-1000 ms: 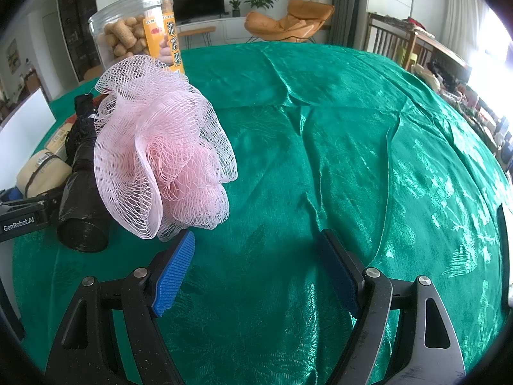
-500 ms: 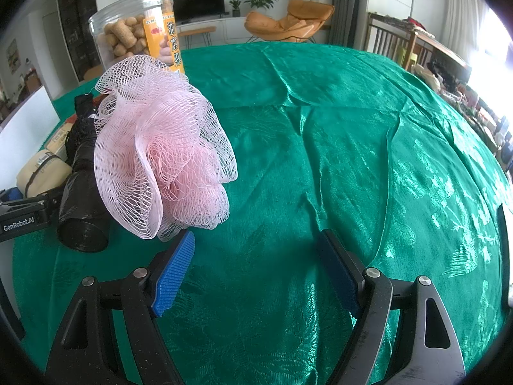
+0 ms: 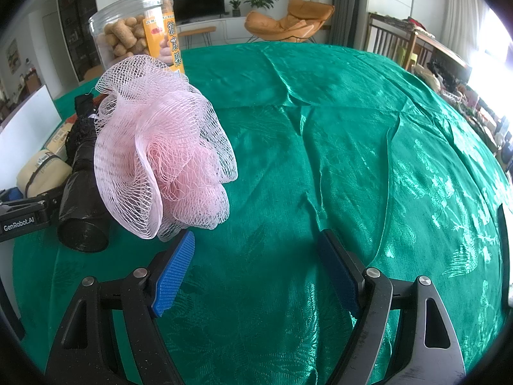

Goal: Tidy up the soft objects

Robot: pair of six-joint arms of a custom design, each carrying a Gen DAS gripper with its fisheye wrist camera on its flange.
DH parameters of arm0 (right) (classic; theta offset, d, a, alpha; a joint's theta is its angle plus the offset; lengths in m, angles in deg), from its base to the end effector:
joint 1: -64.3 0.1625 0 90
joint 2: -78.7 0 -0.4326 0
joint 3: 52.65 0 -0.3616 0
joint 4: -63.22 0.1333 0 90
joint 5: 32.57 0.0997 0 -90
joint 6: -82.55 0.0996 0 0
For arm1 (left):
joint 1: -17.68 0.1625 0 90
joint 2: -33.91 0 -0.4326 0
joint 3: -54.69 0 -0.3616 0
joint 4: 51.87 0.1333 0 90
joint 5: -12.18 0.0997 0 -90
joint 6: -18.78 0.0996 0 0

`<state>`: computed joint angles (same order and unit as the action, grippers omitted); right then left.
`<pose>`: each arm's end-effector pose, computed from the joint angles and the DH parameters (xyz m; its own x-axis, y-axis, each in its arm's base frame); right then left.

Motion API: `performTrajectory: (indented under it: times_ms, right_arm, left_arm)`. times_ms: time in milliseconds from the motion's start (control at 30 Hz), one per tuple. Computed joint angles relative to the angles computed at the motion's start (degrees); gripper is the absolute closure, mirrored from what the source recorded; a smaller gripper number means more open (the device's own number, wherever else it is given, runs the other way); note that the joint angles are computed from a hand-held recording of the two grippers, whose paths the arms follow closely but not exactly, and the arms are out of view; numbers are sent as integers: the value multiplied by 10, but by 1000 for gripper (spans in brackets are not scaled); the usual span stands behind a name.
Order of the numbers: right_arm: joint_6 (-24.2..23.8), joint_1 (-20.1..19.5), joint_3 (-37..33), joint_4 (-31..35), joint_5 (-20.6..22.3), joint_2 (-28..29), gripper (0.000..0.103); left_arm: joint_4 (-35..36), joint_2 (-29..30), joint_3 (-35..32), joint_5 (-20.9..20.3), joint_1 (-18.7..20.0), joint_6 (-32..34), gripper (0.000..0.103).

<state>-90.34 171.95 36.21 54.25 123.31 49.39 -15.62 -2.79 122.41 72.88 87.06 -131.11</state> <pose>0.1948 -0.4725 -0.0322 -0.5898 0.5162 0.6210 -0.1625 0.6775 -0.7174 -0.0403 -0.6241 0.1161 -0.6007 0.5456 -0.5843 0.7239 0.6815 -0.1078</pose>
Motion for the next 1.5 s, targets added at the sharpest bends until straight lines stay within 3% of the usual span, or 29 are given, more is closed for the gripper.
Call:
performTrajectory:
  times_ms: [1367,1500]
  right_arm:
    - [0,0,1,0,-1,-1,21]
    - [1,0,1,0,-1,-1,20]
  left_arm:
    - [0,0,0,0,0,-3,0]
    - [75,0,-2,-27,-7,-31,0]
